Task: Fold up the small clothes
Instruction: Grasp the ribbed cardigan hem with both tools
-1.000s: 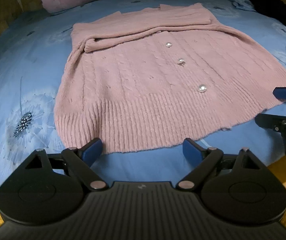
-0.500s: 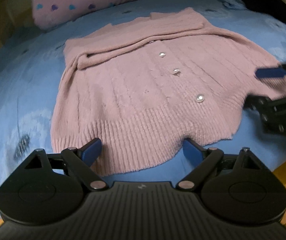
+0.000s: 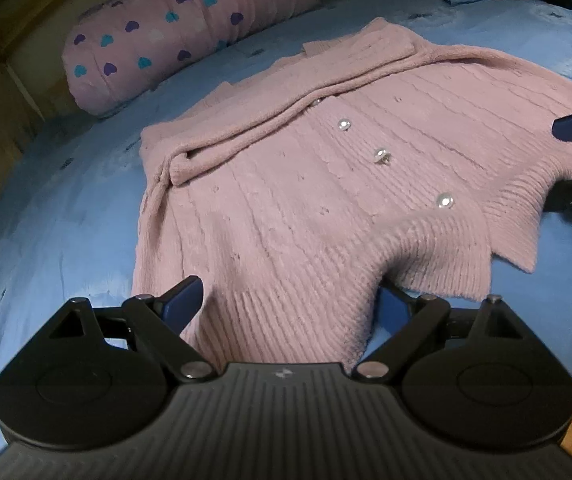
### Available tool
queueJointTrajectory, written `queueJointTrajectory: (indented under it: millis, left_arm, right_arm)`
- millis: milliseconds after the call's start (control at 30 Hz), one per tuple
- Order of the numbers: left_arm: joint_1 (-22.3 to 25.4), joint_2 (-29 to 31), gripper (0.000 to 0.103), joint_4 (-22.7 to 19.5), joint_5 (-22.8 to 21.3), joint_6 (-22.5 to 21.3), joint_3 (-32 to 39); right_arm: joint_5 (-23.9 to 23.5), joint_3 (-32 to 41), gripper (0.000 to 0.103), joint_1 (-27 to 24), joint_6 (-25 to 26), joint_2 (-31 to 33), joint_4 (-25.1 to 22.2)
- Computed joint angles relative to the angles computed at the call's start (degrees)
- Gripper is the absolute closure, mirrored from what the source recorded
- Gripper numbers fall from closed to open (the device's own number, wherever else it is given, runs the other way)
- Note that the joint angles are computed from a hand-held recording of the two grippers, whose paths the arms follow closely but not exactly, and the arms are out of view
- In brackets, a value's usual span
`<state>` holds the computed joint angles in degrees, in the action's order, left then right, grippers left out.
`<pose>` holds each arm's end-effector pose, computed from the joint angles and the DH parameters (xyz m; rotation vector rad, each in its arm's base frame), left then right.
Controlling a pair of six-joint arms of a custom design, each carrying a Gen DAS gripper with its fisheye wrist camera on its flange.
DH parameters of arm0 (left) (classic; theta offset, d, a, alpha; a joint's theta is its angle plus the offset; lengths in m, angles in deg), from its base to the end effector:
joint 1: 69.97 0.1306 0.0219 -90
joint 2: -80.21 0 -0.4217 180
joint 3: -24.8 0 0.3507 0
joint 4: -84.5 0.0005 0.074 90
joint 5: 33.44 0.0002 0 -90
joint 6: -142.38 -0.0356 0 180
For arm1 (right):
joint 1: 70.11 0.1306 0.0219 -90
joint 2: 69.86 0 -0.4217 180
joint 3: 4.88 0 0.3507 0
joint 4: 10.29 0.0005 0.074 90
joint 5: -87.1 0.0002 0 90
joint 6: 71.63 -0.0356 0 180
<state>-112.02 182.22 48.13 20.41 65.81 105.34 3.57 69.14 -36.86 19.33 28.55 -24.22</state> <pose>0.3780 -0.3133 0.3276 0.3653 2.3234 0.3622 0.4111 0.2642 0.3350 -0.6002 2.1588 0.1800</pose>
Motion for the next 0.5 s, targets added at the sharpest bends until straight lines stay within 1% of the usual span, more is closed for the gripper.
queueJointTrajectory:
  millis: [67, 100, 133, 167, 200, 233, 267, 300, 333, 400, 500]
  left_arm:
    - [0.41, -0.08, 0.026, 1.0, 1.62, 1.09, -0.12]
    - [0.63, -0.21, 0.031, 1.68, 2.69, 1.61, -0.31]
    - [0.75, -0.22, 0.038, 2.31, 3.37, 1.8, -0.42]
    - [0.6, -0.24, 0.046, 2.84, 3.34, 1.83, -0.56]
    - [0.37, -0.15, 0.052, 3.53, 2.81, 1.31, -0.7]
    - [0.13, -0.11, 0.063, 4.03, 2.43, 0.86, -0.81]
    - [0.0, -0.06, 0.072, 4.45, 2.29, 0.69, -0.82]
    - [-0.14, -0.07, 0.079, 4.73, 2.47, 0.88, -0.83]
    - [-0.1, -0.12, 0.084, 4.8, 3.12, 1.67, -0.81]
    - [-0.18, -0.25, 0.088, 4.85, 2.67, 3.25, -0.71]
    - [-0.19, -1.08, 0.089, 5.79, 2.01, 4.73, -0.9]
  right_arm:
    - [-0.23, 0.41, 0.036, -0.15, -0.72, 0.47, 0.11]
    - [-0.39, 0.69, 0.038, -0.2, -1.0, 0.71, 0.1]
    - [-0.44, 0.85, 0.044, -0.19, -0.92, 0.87, 0.28]
    - [-0.4, 0.9, 0.047, -0.14, -0.64, 0.96, 0.59]
    - [-0.21, 0.88, 0.056, -0.04, -0.26, 1.04, 1.01]
    - [0.14, 0.7, 0.067, 0.14, 0.1, 1.03, 1.57]
    - [0.45, 0.59, 0.072, 0.28, 0.47, 1.03, 2.0]
    - [1.01, 0.48, 0.08, 0.46, 0.94, 0.98, 2.35]
    - [1.64, 0.34, 0.084, 0.58, 1.36, 0.88, 2.76]
    - [1.81, 0.01, 0.088, 0.51, 1.49, 0.58, 3.72]
    - [2.14, -0.15, 0.089, 0.43, 1.53, 0.06, 5.05]
